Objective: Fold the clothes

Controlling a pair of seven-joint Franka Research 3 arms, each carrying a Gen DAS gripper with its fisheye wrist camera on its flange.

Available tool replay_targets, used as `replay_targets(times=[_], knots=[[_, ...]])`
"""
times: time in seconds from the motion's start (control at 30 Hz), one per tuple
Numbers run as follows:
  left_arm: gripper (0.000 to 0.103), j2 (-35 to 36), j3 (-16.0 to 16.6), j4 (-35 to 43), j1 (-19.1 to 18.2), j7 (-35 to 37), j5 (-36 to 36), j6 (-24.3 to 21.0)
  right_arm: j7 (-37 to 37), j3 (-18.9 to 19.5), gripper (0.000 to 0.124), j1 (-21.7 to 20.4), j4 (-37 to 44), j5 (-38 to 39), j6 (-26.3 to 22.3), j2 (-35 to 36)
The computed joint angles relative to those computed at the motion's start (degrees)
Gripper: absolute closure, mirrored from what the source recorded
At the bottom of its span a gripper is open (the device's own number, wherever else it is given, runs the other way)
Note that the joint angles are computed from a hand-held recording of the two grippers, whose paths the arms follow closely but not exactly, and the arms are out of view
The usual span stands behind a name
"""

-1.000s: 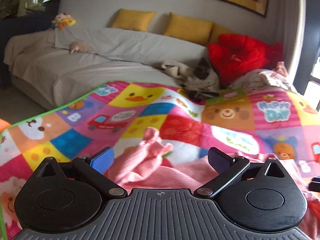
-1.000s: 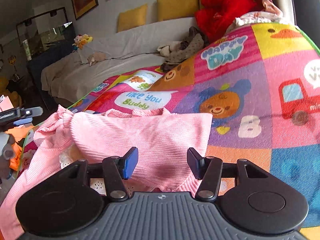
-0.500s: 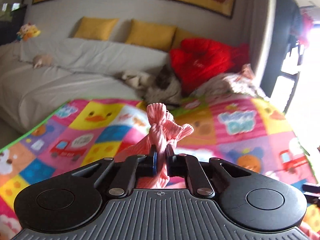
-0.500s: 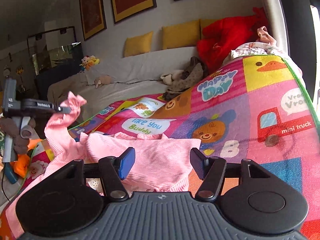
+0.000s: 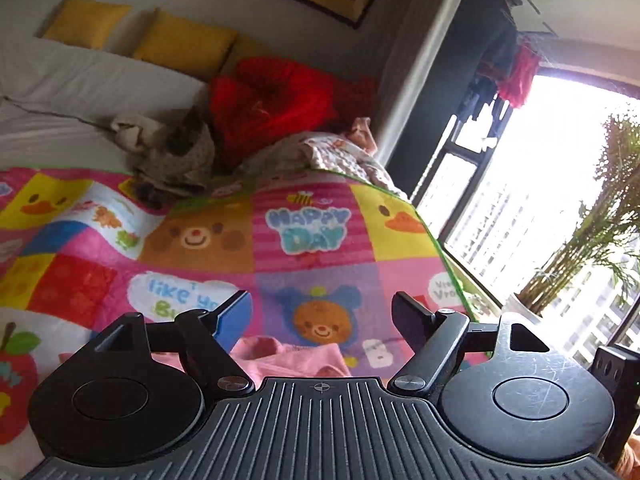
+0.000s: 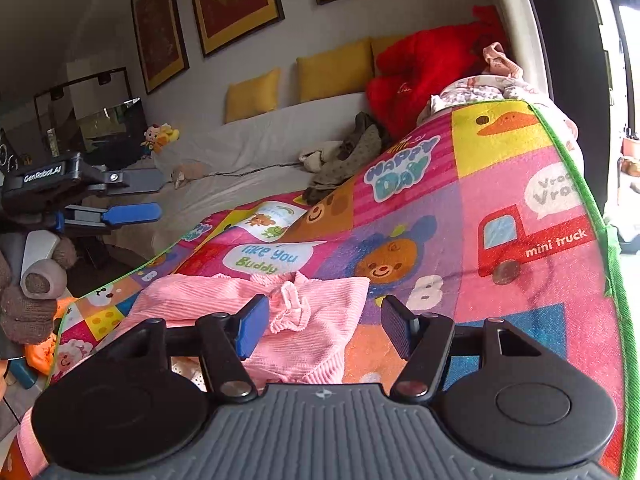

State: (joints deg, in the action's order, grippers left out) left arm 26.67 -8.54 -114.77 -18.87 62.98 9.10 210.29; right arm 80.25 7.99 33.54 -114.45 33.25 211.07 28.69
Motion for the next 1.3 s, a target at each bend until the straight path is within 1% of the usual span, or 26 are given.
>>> replay_targets(times=[0.07, 0.1, 0.13, 0.2, 0.23, 0.27, 0.3, 0.33, 0.37, 0.4, 0.43, 0.5, 0.57, 0.6, 0.7, 0.77, 0.8, 0.87, 0.93, 1.03, 1.07, 1.13, 1.17, 1.2, 1.23, 1.3], knots=[[0.02, -1.13, 1.73, -2.08, -1.07, 1.25, -2.78, -0.36, 2.48, 1.67, 0.061, -2.43, 4.18, -3.61, -3.41, 2.53], [0.019, -1.61, 1.9, -3.19, -0.73, 1.26, -3.21, -0.61, 3.83, 2.57, 0.061, -3.68, 6.44, -5.57, -5.18, 3.92], [0.018, -2.07, 1.98, -4.24, -0.24, 1.17, -3.43, -0.91, 4.66, 2.29, 0.061, -3.69, 10.04, -5.97, -8.11, 5.99], [0.015, -2.73, 1.44, -6.3, 1.37, 0.58, -2.27, -1.04, 5.17, -2.57, 0.061, 0.46, 17.67, -3.1, -13.86, 10.33], [0.014, -3.02, 1.18, -7.3, 2.19, 0.22, -1.56, -1.09, 5.91, -5.89, 0.061, 2.96, 22.11, -1.84, -17.23, 13.13], [0.014, -3.15, 0.53, -7.94, 3.39, -0.47, -0.1, -1.13, 7.0, -7.6, 0.061, 4.0, 25.3, -1.9, -19.89, 15.22], [0.013, -3.22, -0.17, -8.48, 4.65, -1.3, 1.59, -1.17, 7.98, -7.76, 0.064, 3.78, 28.32, -2.97, -22.77, 17.16], [0.012, -3.17, -0.99, -8.74, 6.09, -2.29, 3.74, -1.3, 8.3, -7.43, 0.073, 3.45, 30.08, -4.36, -24.73, 18.22], [0.012, -2.86, -1.54, -8.65, 7.04, -3.04, 5.39, -1.3, 8.48, -7.0, 0.096, 3.11, 31.74, -5.77, -26.58, 19.2], [0.012, -2.49, -1.98, -8.48, 7.82, -3.72, 6.89, -1.26, 8.31, -6.95, 0.104, 3.3, 31.59, -7.14, -26.16, 19.13], [0.012, -1.8, -2.78, -7.89, 8.98, -4.91, 8.8, -1.14, 8.47, -7.6, 0.105, 4.09, 30.08, -8.09, -23.62, 18.33], [0.012, 0.06, -4.74, -6.09, 11.49, -7.99, 13.14, -1.04, 9.46, -11.42, 0.107, 7.17, 26.39, -8.15, -19.5, 15.76], [0.012, 1.73, -5.23, -4.16, 11.84, -9.69, 15.27, -1.89, 9.15, -15.12, 0.107, 10.07, 23.36, -6.7, -17.34, 13.42], [0.012, 2.69, -5.36, -2.98, 11.8, -10.38, 15.9, -2.97, 8.57, -18.92, 0.107, 12.96, 22.48, -5.08, -17.89, 12.82], [0.012, 5.4, -5.95, 0.48, 11.71, -12.15, 17.14, -7.13, 9.62, -30.03, 0.103, 20.83, 22.14, -3.97, -24.54, 14.16], [0.012, 5.85, -4.0, 1.83, 9.19, -11.46, 15.47, -11.16, 11.57, -31.61, 0.098, 21.43, 22.87, -5.31, -29.7, 15.58], [0.012, 5.63, -1.92, 1.96, 6.93, -10.51, 13.96, -12.48, 12.51, -32.53, 0.092, 22.19, 22.56, -6.11, -29.74, 15.93], [0.012, 4.85, 1.12, 1.47, 3.77, -8.63, 11.81, -13.48, 14.41, -34.64, 0.089, 24.05, 21.65, -7.66, -29.02, 16.56], [0.012, 3.99, 1.78, 0.62, 3.11, -7.5, 10.66, -13.97, 16.32, -36.83, 0.088, 25.98, 20.77, -9.1, -28.38, 17.28], [0.011, 2.32, 4.61, -0.71, 0.15, -6.51, 7.24, -15.04, 17.9, -42.09, 0.086, 31.18, 17.3, -11.48, -23.71, 16.58], [0.01, 1.9, 5.07, -1.22, -0.34, -6.31, 6.38, -14.92, 17.04, -41.91, 0.086, 31.45, 16.24, -11.84, -21.52, 15.79], [0.01, 1.07, 5.27, -2.52, -0.66, -5.8, 5.25, -13.84, 14.42, -37.25, 0.086, 28.56, 14.22, -12.14, -18.05, 12.79], [0.01, 0.79, 5.38, -3.02, -0.9, -5.39, 4.74, -13.23, 13.54, -34.51, 0.086, 26.72, 13.22, -12.4, -17.37, 11.16], [0.01, 0.57, 5.32, -3.46, -1.01, -4.91, 4.36, -12.61, 12.61, -32.84, 0.086, 25.74, 12.34, -12.44, -17.39, 10.11], [0.01, 0.37, 5.2, -3.88, -1.07, -4.43, 4.0, -12.0, 11.34, -32.12, 0.086, 25.65, 11.48, -12.45, -18.02, 9.36], [0.01, 0.08, 4.8, -4.54, -1.05, -3.51, 3.32, -10.98, 8.38, -33.97, 0.086, 28.34, 9.95, -11.81, -20.21, 8.92]])
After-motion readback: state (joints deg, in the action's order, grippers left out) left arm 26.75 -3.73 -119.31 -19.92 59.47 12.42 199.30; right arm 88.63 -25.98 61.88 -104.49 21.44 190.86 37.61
